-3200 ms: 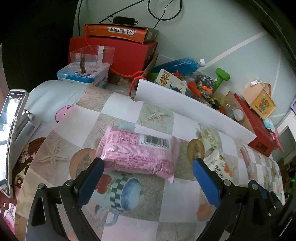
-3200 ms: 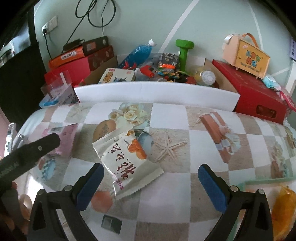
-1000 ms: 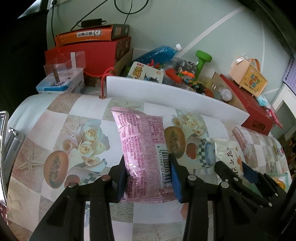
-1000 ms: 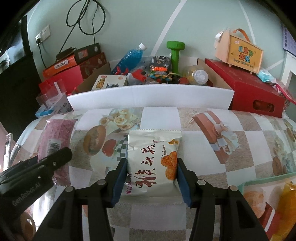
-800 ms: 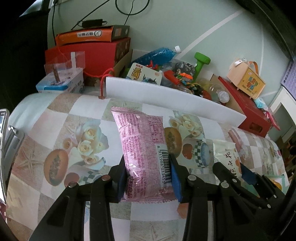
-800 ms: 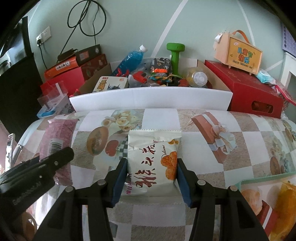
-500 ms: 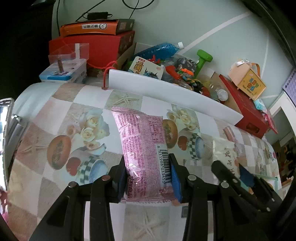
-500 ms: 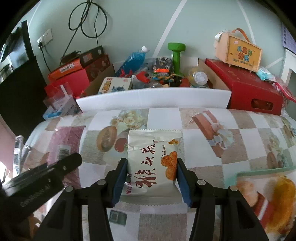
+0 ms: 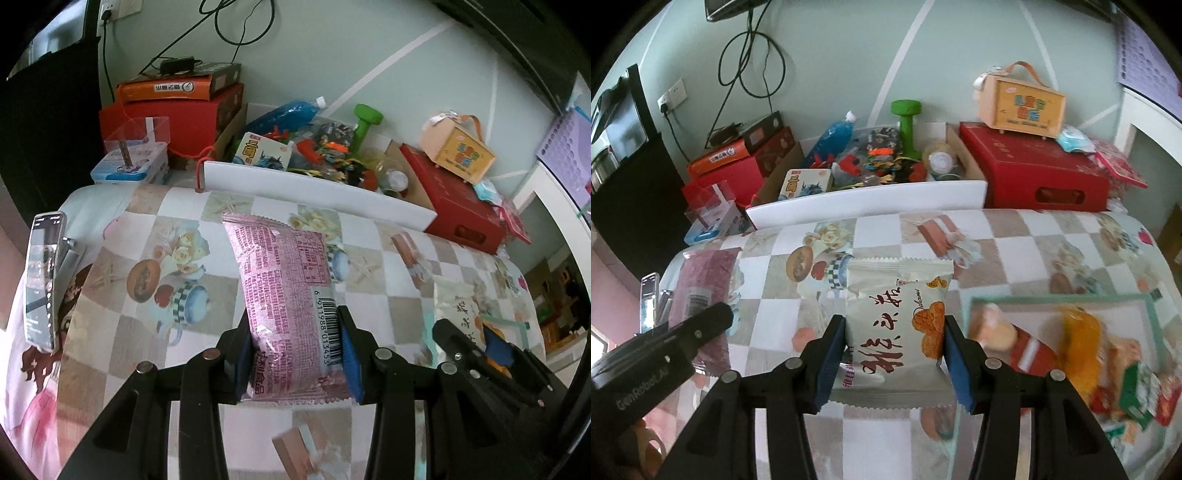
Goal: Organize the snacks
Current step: 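Lift the pink bag and white bag and carry both over the tray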
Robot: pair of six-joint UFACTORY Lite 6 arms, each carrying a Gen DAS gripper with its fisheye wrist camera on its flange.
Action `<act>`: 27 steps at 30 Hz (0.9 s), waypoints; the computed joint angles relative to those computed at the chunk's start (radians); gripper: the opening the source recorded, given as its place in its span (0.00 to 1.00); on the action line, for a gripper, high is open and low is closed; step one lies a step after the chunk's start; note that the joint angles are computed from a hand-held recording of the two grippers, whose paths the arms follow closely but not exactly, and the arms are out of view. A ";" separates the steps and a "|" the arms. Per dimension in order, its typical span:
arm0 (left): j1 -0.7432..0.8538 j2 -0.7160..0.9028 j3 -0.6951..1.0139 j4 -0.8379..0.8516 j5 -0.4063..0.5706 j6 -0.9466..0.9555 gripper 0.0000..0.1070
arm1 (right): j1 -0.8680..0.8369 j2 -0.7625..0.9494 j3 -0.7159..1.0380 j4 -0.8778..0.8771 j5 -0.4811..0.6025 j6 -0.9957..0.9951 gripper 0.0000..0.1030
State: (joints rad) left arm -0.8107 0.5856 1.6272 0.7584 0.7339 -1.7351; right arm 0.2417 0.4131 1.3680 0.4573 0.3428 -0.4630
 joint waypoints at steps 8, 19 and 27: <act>-0.120 -0.032 -0.042 0.023 0.038 -0.085 0.40 | -0.097 -0.207 -0.233 0.075 0.010 -0.130 0.53; -0.233 0.107 0.192 0.015 0.110 -0.019 0.40 | -0.266 -0.314 -0.420 0.167 0.023 -0.303 0.53; -0.257 0.321 0.539 -0.058 0.186 0.163 0.40 | -0.354 -0.277 -0.389 0.252 0.052 -0.401 0.53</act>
State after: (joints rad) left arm -1.0678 0.9068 2.1666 0.7003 0.9203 -1.5720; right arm -0.1120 0.1365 0.9792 0.7098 0.3949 -0.8642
